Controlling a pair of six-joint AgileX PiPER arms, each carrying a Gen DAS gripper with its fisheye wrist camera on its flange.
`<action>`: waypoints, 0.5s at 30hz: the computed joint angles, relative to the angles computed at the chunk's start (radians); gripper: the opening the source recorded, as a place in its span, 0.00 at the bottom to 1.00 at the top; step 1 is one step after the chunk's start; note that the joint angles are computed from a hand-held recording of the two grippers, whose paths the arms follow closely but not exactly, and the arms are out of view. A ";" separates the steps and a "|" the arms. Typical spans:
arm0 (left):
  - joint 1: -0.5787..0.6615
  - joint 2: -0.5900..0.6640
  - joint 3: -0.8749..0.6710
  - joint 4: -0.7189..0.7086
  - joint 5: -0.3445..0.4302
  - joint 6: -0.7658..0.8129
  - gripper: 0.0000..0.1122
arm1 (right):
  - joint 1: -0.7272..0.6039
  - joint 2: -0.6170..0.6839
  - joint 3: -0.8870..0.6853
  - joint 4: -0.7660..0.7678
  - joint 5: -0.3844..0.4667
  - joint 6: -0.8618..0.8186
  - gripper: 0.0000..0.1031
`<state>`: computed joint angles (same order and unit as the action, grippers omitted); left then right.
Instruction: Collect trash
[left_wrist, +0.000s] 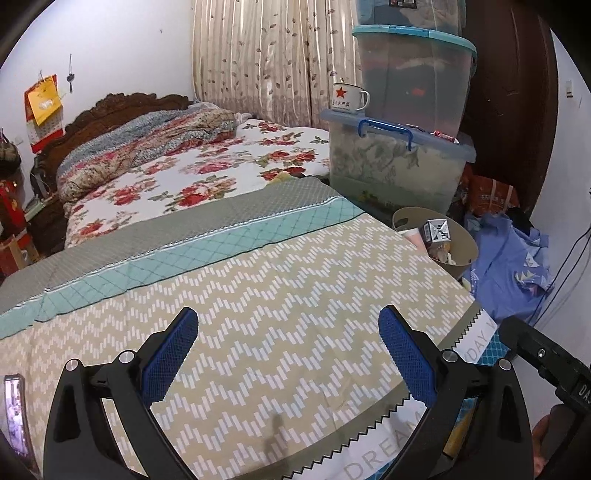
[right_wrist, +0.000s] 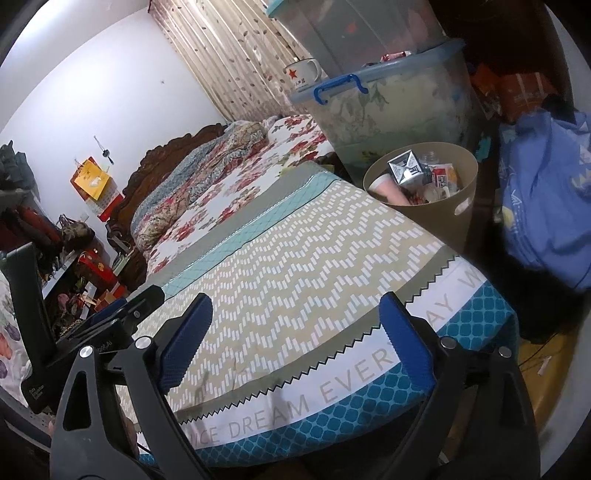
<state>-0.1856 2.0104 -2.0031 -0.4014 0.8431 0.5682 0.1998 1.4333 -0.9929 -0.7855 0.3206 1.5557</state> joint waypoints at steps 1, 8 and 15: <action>-0.004 -0.006 0.007 0.009 -0.008 -0.004 0.84 | -0.003 -0.003 0.007 -0.014 -0.006 0.016 0.88; -0.036 -0.027 0.019 0.086 -0.017 -0.028 0.84 | -0.027 -0.028 0.042 -0.035 -0.043 0.062 0.89; -0.069 -0.041 0.038 0.161 -0.025 -0.078 0.84 | -0.046 -0.046 0.074 -0.062 -0.060 0.103 0.89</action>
<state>-0.2542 1.9690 -1.9652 -0.2406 0.8178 0.4901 0.1534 1.3875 -0.9193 -0.8476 0.2601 1.6591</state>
